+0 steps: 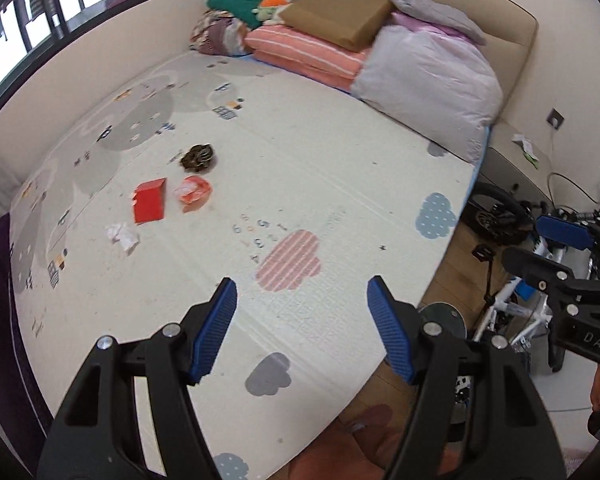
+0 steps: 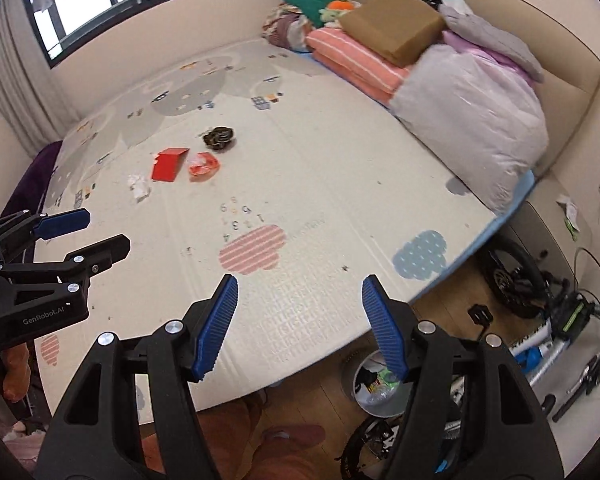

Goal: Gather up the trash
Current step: 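Move both open tools back over the mat toward the red box and tissue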

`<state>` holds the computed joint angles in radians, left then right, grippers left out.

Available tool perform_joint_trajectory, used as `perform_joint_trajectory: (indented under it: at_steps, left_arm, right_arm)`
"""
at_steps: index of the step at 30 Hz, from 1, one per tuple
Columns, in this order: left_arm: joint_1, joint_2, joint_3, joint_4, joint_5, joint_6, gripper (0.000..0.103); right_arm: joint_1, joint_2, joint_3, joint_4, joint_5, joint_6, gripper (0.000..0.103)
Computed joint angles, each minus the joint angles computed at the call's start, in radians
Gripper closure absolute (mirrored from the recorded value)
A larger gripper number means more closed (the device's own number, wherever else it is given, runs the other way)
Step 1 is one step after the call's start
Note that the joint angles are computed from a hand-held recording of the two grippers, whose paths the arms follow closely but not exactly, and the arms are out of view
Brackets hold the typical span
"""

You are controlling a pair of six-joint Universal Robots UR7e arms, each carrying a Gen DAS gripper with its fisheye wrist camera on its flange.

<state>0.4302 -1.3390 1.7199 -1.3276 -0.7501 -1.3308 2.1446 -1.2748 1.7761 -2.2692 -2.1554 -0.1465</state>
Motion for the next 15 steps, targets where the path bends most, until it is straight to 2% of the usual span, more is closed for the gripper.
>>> perform_joint_trajectory:
  at_steps: [8, 15]
  left_arm:
    - [0.039, -0.129, -0.061, 0.364, 0.045, -0.322, 0.035]
    - [0.105, -0.208, -0.096, 0.537, 0.080, -0.461, 0.035]
  right_arm:
    - [0.080, 0.264, -0.210, 0.031, 0.119, -0.074, 0.040]
    - [0.113, 0.474, -0.409, 0.057, 0.184, -0.133, 0.040]
